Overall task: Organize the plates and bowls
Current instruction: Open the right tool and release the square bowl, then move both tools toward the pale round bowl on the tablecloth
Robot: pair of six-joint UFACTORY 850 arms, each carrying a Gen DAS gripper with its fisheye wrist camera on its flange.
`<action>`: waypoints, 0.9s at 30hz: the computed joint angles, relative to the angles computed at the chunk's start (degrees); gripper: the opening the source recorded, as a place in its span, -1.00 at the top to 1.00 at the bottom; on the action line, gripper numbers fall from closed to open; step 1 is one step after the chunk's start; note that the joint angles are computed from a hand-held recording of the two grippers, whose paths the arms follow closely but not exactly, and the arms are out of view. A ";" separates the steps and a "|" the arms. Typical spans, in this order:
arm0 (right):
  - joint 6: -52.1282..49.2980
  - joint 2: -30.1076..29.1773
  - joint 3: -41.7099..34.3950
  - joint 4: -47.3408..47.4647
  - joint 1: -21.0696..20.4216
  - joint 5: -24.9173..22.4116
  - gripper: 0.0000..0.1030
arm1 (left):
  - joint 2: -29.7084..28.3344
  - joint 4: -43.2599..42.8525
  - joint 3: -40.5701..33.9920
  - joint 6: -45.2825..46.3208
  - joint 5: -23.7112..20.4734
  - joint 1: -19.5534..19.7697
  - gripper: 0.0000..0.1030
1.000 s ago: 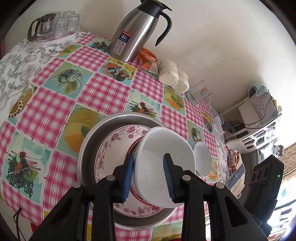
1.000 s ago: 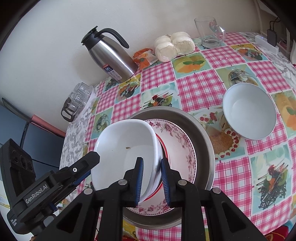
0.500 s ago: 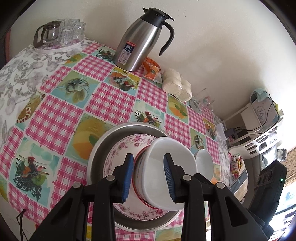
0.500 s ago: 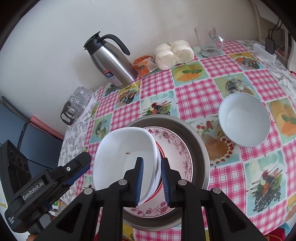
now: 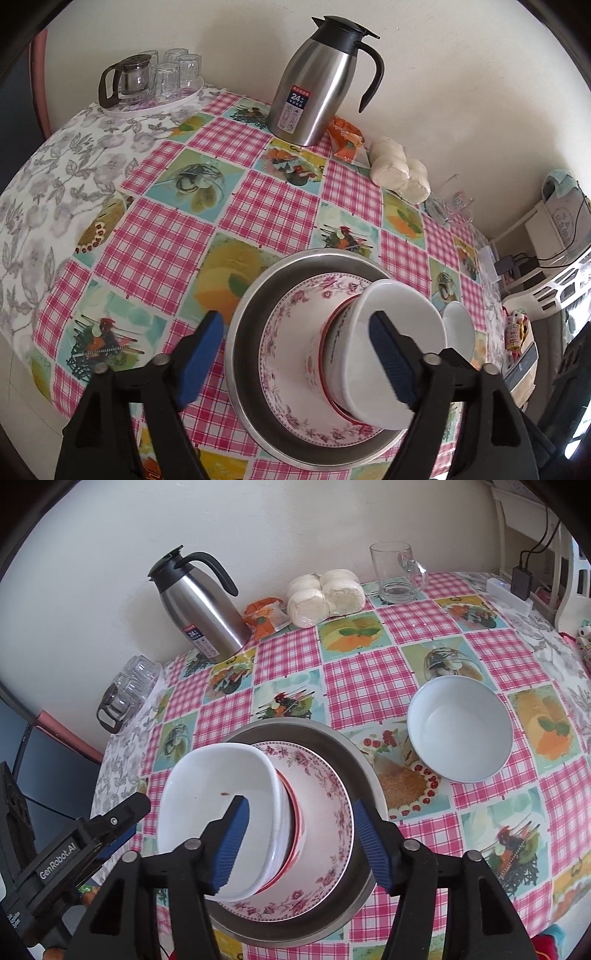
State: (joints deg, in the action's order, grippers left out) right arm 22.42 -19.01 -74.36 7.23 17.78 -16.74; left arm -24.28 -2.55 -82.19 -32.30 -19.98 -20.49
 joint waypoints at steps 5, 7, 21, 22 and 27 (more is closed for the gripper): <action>4.61 -0.35 -0.22 -5.17 0.22 -0.54 -0.78 | 0.08 7.02 0.33 -7.60 0.10 -0.19 -0.76; 5.62 -0.45 -0.28 -6.35 0.19 -0.64 -0.81 | 0.16 9.15 0.51 -10.20 0.17 -0.14 -0.77; 7.31 0.19 0.59 -8.88 -0.01 0.70 -1.00 | 1.58 33.98 2.35 -36.26 -0.50 -0.93 -0.97; 7.13 0.28 0.65 -8.82 -0.05 0.78 -1.00 | 1.59 34.65 2.34 -37.02 -0.61 -1.00 -0.97; 6.98 0.78 1.14 -9.24 -0.54 0.98 -1.00 | 2.28 42.90 2.96 -45.60 -0.02 -1.92 -0.97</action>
State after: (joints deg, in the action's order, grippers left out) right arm 29.40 -18.23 -73.22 -2.01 17.24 -15.75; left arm -22.00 40.36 -79.23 -77.90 -20.00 -22.40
